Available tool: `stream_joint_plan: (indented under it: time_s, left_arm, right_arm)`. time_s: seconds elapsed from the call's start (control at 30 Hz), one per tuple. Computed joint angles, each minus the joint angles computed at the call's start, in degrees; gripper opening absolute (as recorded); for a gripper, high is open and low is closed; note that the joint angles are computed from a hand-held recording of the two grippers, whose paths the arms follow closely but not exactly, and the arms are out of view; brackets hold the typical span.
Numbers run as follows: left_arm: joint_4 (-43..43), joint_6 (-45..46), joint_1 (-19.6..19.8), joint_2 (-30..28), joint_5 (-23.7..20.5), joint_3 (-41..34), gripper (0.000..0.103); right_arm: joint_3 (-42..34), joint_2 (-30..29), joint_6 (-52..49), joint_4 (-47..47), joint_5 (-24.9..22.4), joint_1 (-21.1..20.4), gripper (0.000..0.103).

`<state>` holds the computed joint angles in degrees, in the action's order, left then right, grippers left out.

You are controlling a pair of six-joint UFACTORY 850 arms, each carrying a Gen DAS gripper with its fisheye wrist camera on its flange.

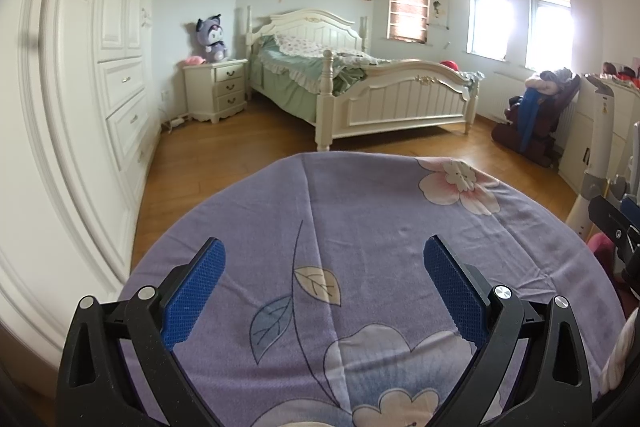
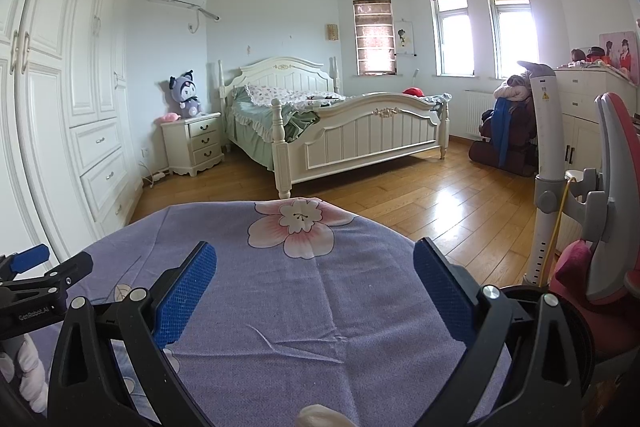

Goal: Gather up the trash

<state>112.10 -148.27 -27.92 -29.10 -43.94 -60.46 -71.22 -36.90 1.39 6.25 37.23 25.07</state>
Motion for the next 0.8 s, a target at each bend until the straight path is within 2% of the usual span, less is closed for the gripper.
stream_joint_plan:
  time_s: [0.8]
  left_arm:
    - [0.14, -0.22, -0.05, 0.21, -0.15, 0.23, 0.098]
  right_arm:
    - [0.39, 0.24, -0.62, 0.61, -0.04, 0.13, 0.098]
